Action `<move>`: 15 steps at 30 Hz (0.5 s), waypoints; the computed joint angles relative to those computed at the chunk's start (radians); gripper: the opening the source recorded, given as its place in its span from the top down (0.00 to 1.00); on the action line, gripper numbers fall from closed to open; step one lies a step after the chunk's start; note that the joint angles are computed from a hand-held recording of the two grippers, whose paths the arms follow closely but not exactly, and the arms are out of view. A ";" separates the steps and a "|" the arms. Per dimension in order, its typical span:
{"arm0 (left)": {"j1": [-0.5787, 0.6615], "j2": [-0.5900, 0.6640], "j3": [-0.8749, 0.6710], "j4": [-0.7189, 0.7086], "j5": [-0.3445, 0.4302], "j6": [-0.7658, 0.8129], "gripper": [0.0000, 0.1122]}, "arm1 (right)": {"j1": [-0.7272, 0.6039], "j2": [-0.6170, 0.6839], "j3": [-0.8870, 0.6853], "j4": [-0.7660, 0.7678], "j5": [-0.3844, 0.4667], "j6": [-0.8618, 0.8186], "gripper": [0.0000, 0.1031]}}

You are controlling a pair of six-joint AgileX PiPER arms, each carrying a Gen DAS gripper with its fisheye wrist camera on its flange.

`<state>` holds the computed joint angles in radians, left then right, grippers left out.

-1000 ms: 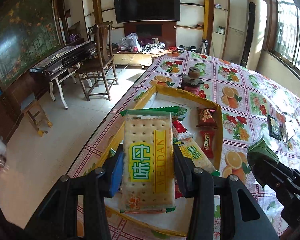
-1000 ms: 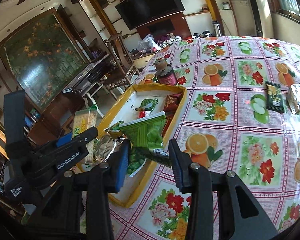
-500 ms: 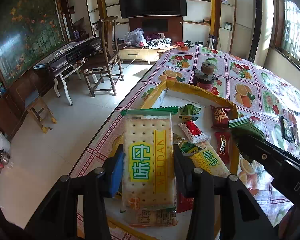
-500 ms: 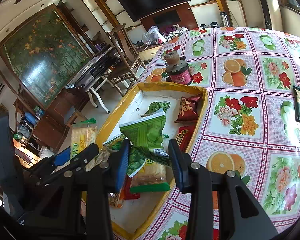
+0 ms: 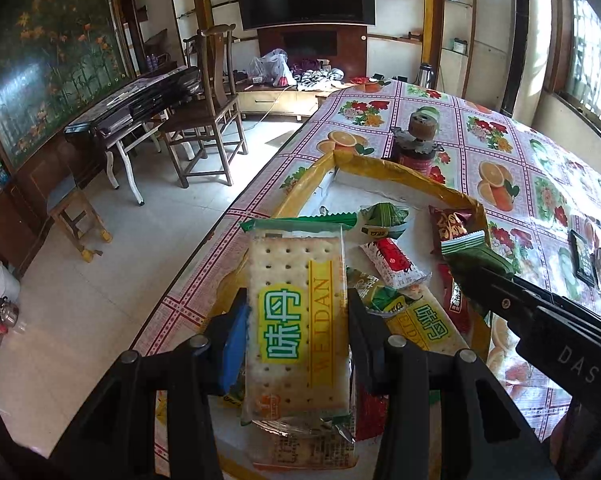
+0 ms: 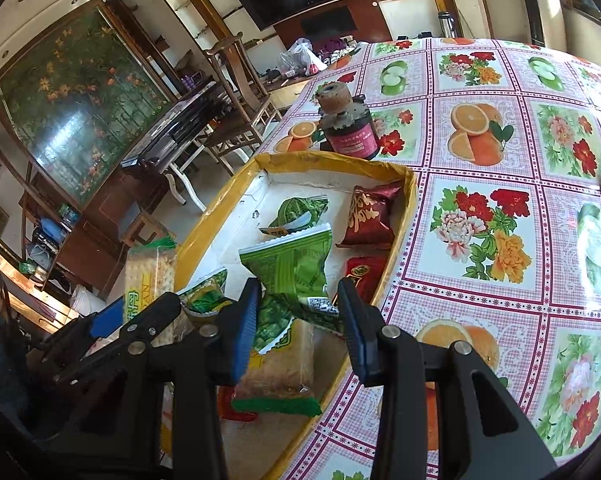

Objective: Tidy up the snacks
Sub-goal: 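Lower both packs into the tray and open both tools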

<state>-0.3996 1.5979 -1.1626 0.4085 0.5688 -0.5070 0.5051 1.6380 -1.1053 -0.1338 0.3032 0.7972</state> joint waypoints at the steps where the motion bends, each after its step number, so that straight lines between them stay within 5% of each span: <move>1: 0.000 0.001 0.001 0.002 0.000 -0.001 0.60 | -0.003 0.007 -0.004 0.014 -0.001 -0.016 0.60; 12: 0.005 0.006 -0.004 -0.034 0.010 0.028 0.57 | -0.021 0.064 -0.044 0.133 0.006 -0.153 0.57; 15: 0.013 -0.015 0.008 -0.039 -0.001 0.022 0.37 | -0.028 0.036 -0.019 0.154 -0.008 -0.160 0.52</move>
